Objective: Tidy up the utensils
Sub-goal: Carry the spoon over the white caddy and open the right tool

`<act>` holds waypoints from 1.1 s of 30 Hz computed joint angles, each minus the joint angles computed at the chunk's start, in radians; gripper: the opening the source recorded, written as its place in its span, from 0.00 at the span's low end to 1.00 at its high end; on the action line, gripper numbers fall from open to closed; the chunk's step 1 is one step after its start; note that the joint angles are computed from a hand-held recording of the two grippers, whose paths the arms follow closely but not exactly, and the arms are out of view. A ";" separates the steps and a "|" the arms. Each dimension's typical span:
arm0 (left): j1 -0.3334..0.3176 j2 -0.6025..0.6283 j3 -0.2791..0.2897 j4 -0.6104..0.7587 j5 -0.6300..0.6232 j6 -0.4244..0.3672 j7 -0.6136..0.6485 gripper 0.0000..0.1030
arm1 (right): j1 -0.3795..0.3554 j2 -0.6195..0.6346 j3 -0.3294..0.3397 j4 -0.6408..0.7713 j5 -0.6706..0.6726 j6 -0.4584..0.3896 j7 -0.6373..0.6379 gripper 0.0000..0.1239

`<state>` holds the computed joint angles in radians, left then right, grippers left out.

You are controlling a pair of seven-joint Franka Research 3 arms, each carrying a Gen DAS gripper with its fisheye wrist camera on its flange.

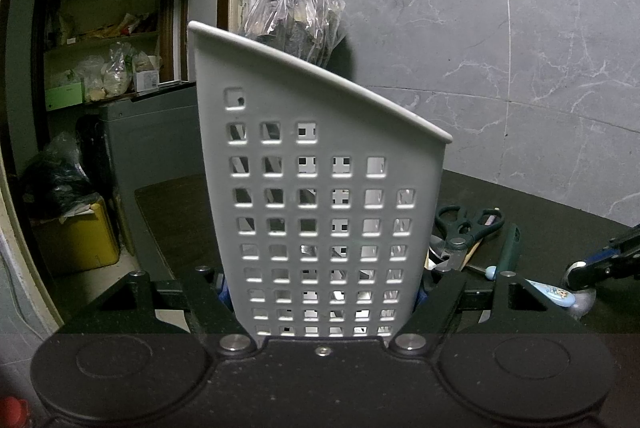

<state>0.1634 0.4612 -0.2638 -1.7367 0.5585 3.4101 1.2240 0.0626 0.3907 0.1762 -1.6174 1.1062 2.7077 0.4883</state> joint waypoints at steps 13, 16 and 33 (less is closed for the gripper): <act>-0.001 0.001 0.001 0.001 0.002 0.000 -0.003 0.73 | 0.041 -0.108 0.025 -0.051 0.213 0.196 -0.226 0.03; -0.001 0.001 0.001 0.002 0.002 0.000 -0.004 0.73 | 0.082 -0.124 0.026 -0.040 0.222 0.289 -0.309 0.02; 0.037 -0.001 -0.040 0.001 0.026 -0.007 -0.013 0.73 | 0.140 -0.081 0.109 -0.036 -0.224 0.612 -0.263 0.01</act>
<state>0.2000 0.4601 -0.3040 -1.7360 0.5842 3.4030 1.2110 0.2031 0.3100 0.2847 -1.6534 0.8822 3.3201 0.2255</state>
